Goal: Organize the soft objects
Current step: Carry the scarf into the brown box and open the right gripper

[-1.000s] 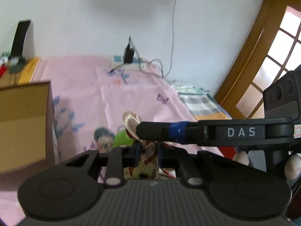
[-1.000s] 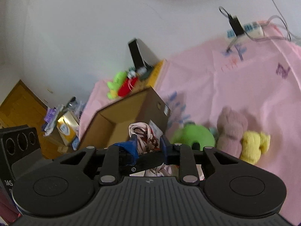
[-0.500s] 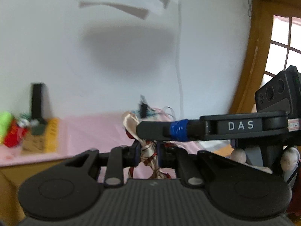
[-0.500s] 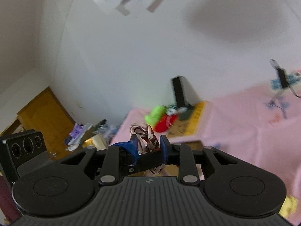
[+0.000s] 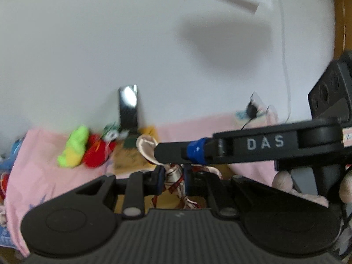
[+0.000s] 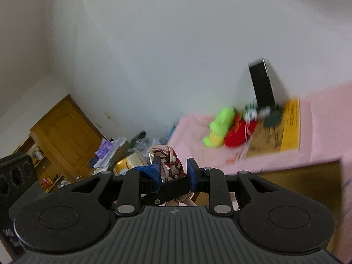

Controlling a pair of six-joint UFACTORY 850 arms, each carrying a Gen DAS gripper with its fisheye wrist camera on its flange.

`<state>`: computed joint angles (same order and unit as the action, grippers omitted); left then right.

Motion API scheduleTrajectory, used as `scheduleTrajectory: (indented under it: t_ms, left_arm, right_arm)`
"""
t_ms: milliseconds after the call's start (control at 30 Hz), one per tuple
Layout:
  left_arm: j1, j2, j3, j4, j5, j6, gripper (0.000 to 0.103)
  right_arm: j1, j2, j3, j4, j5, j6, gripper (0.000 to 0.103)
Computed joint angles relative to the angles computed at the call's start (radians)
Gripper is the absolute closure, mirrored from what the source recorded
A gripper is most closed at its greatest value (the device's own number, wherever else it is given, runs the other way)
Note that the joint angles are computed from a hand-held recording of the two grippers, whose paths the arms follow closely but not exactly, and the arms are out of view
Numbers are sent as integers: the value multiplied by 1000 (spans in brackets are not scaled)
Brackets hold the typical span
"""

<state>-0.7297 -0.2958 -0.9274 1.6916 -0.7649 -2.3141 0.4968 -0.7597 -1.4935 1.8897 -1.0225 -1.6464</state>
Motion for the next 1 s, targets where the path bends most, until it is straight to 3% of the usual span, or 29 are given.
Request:
scheduleTrajectory:
  t_ms: [300,600,867,933,1000]
  left_arm:
    - [136,3,78,-112,266,181,96]
    - [229,-97,46,-64,450,151,93]
    - [264,-154,12,-138,466,212,80]
    - [267,-164,2,-167,462,244,73]
    - [265,-174,-7,-178,445,259,54]
  right_arm:
    - [89,-92,-70,-98,128,409,96]
    - [115,-171,-175,-302,252,768,95]
    - [117,-258,-292,-430,249,947,95]
    - [117,-274,-311,-445,248,963,95]
    - [115,-286,-325,-451,246,977,93]
